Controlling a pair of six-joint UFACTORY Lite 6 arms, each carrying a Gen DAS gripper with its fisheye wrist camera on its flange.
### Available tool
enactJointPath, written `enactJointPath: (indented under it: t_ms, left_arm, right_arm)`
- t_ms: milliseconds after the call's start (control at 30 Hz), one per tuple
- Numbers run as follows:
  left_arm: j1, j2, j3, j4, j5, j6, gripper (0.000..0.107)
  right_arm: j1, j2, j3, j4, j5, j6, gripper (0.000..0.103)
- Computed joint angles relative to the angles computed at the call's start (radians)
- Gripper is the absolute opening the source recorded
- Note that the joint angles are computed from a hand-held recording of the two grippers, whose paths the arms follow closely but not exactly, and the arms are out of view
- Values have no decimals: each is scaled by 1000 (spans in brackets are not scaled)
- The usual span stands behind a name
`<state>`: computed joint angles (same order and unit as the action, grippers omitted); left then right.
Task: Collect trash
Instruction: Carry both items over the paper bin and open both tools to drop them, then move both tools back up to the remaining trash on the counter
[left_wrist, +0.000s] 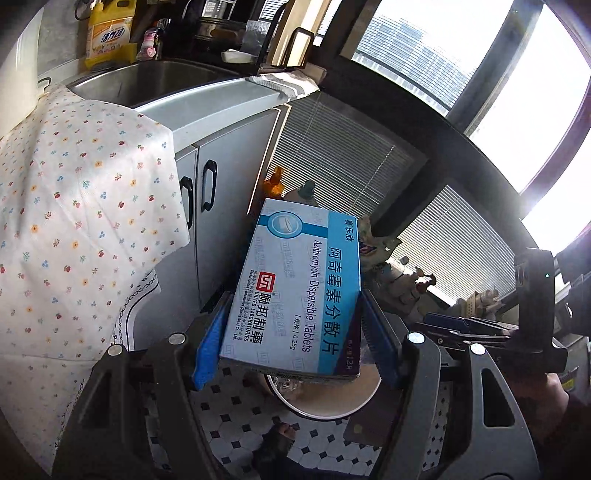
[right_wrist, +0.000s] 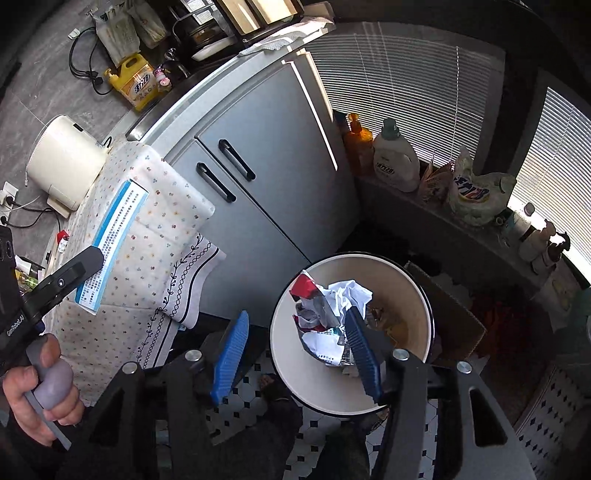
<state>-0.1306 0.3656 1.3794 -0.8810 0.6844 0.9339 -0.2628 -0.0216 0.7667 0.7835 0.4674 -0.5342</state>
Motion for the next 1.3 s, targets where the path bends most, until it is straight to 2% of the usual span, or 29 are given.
enactJointPath:
  t_ms: [267,567,667,767,1033,1300]
  left_arm:
    - [-65,-13,-59,19,-35,-25,67]
    - [-201,68,-5,33,-33,-61,68]
    - [-228,97,24,40,-16,-76,73]
    - [-230,99,37,38,-12,-77,74]
    - [-125,67,52,80,9,-81,79]
    - [84,14,71,91,52,-57,87]
  right_arm:
    - [-145,-104,-89,9,53,-70,65]
    - [-325,-238,-141,-62,141,-75,67]
    - [-356,-265,-147,-74,156,-73,67]
    - [-362,-269,-148,-74,158,-68,68]
    - [-222,-228,-109,-64,111,5,71]
    - [48,-105,71,-93,30,171,80]
